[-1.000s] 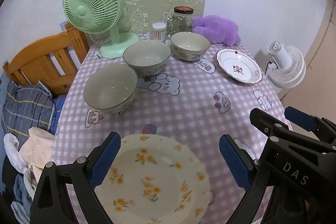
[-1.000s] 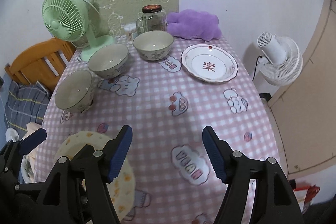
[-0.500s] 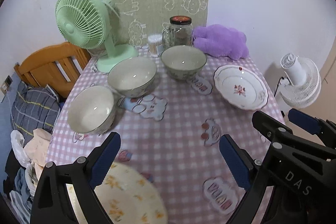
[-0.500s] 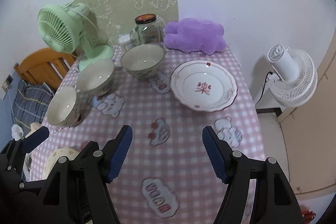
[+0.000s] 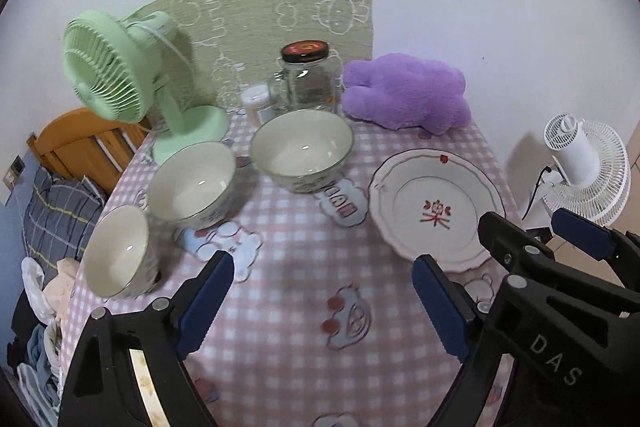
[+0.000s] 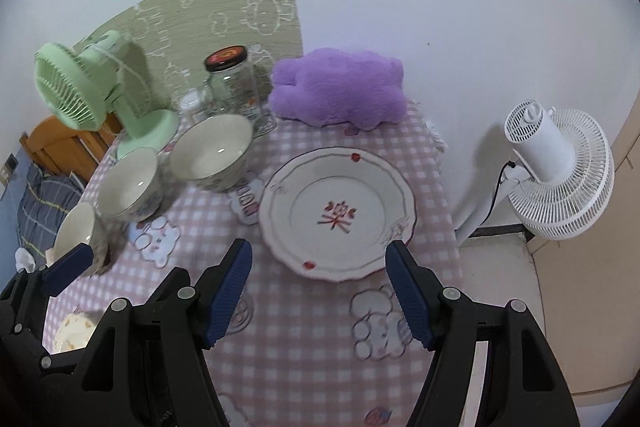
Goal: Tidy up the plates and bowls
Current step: 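Move both grippers toward the red-rimmed white plate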
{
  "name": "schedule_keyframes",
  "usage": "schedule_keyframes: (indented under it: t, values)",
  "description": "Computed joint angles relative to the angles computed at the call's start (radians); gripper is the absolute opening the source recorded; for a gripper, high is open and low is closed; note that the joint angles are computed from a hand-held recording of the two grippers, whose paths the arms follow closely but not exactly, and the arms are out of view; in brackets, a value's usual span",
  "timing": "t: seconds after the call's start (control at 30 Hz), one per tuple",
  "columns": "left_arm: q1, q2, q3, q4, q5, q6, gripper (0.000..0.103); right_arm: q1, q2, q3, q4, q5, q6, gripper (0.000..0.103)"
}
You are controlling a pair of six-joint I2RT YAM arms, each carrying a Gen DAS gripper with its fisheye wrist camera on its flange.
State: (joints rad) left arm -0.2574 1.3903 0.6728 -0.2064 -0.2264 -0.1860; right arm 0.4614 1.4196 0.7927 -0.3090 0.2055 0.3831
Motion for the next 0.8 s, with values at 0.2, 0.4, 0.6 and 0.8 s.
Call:
schedule_keyframes:
  t: [0.2,0.4,0.6,0.8]
  values:
    - [-0.062,0.215,0.114,0.064,-0.05,-0.067,0.087,-0.13,0.126,0.028,0.104,-0.076,-0.082,0.072]
    - [-0.076,0.422,0.237,0.103,-0.036,-0.076,0.077,-0.232,0.303,0.099,0.184,-0.144,-0.135,0.073]
    - [-0.071,0.598,0.352,0.124,-0.025,-0.079,0.071,-0.278,0.486,0.188,0.236,-0.172,-0.14,0.073]
    - [-0.079,0.713,0.444,0.134,-0.025,-0.085,0.071,-0.302,0.599,0.246,0.271,-0.157,-0.125,0.073]
